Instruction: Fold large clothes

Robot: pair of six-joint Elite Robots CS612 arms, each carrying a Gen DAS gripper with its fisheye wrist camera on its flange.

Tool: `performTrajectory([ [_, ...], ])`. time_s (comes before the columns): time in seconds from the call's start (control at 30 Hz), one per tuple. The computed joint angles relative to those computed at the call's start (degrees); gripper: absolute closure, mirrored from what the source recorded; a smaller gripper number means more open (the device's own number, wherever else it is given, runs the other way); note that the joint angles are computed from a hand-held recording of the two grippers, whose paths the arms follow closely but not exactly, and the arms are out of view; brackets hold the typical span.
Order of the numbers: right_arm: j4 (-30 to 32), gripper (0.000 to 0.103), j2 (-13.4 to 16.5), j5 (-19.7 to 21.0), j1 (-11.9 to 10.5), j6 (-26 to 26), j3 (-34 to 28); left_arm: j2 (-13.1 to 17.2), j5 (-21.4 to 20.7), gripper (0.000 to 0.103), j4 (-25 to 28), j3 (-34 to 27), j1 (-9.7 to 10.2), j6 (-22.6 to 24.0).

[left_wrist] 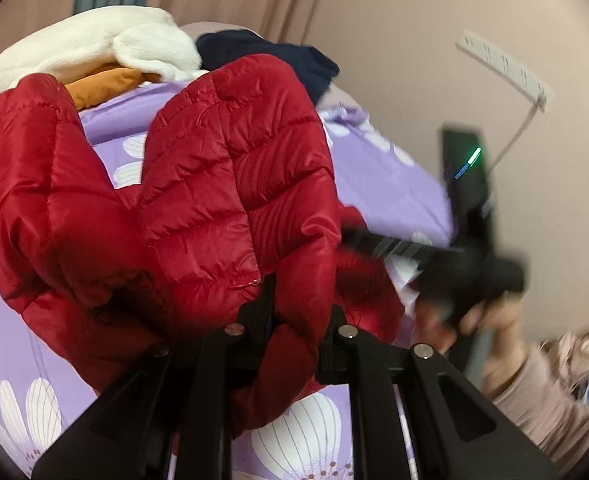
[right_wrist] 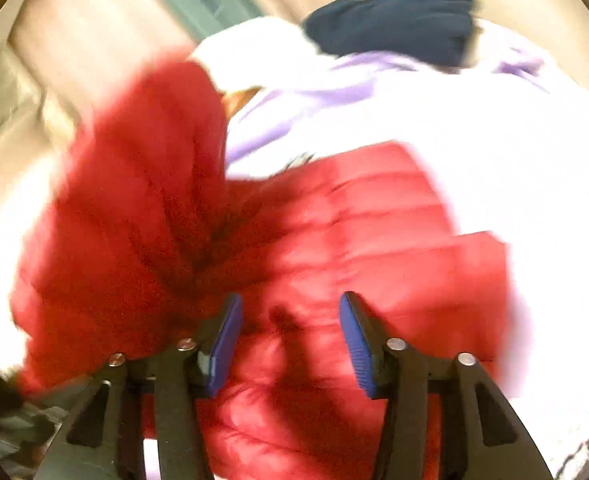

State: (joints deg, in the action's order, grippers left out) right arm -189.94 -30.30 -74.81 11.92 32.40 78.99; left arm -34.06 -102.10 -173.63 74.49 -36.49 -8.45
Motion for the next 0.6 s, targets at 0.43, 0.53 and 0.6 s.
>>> performTrajectory([
  [0.43, 5.2, 0.08, 1.7, 14.8, -1.9, -1.7, -4.5, 1.6, 7.6, 0.086, 8.6, -3.0, -3.11, 13.9],
  [0.53, 5.6, 0.092, 1.3, 10.1, -1.3, -4.4, -4.1, 1.4, 6.5, 0.084, 8.6, -3.2, -2.85, 12.7],
  [0.6, 3.5, 0.094, 1.5, 9.6, -1.5, -3.4, -3.3, 0.9, 5.1, 0.084, 7.9, -3.0, -2.59, 11.3],
])
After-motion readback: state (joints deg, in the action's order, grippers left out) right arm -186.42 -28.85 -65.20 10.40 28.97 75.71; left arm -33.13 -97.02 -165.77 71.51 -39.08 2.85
